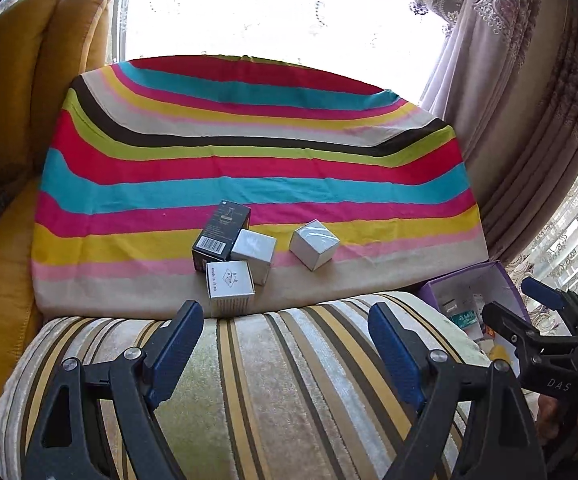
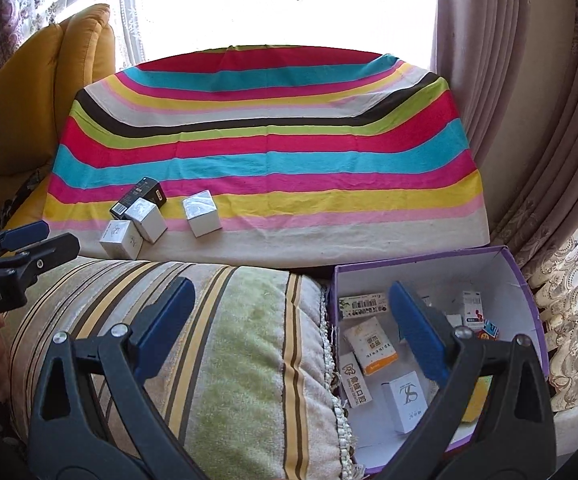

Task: Organize objects
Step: 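Move both tools back to the remaining boxes on the cloth, then grasp the 'made in china' box with left tool while right tool grasps a white box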

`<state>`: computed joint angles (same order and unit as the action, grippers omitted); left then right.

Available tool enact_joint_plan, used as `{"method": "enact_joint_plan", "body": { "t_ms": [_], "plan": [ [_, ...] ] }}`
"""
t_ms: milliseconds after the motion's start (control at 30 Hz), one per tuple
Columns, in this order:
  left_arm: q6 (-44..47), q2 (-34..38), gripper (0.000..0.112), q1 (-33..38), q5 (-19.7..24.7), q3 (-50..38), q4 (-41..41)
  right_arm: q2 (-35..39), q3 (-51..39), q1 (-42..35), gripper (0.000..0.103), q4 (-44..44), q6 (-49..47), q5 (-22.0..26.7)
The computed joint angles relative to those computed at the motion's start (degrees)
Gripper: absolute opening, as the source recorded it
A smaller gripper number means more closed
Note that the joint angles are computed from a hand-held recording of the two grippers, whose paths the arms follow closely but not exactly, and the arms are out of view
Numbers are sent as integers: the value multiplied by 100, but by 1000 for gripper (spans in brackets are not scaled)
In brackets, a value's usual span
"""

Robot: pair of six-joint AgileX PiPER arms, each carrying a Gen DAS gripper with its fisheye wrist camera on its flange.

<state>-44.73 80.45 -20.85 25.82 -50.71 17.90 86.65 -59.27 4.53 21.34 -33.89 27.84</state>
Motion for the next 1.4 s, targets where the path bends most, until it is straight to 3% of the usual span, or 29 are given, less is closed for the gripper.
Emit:
{"method": "enact_joint_plan", "body": {
  "t_ms": [133,567,733,1000,1300,1400],
  "plan": [
    [883,73,84,521,-89,107,-954,181,-178,232,99,-252,167,103],
    [2300,1222,73,1089,453,-642,-2265,1271,-1301,1001,97,-1058,743,541],
    [2180,1727,73,1066,667,-1091,-2090,1882,-1908,1257,88,-1389,895,731],
    [1920,2278,65,1018,923,-1603,-1765,2689,-2802,1497,88,-1587,919,1101],
    [2171,2378,54,1196,804,-1551,-2078,3601,-3941,1691,87,-1666,829,1562],
    [2136,2362,48,1177,741,-1502,-2041,3921,-4375,1708,79,-1755,918,1768]
  ]
}}
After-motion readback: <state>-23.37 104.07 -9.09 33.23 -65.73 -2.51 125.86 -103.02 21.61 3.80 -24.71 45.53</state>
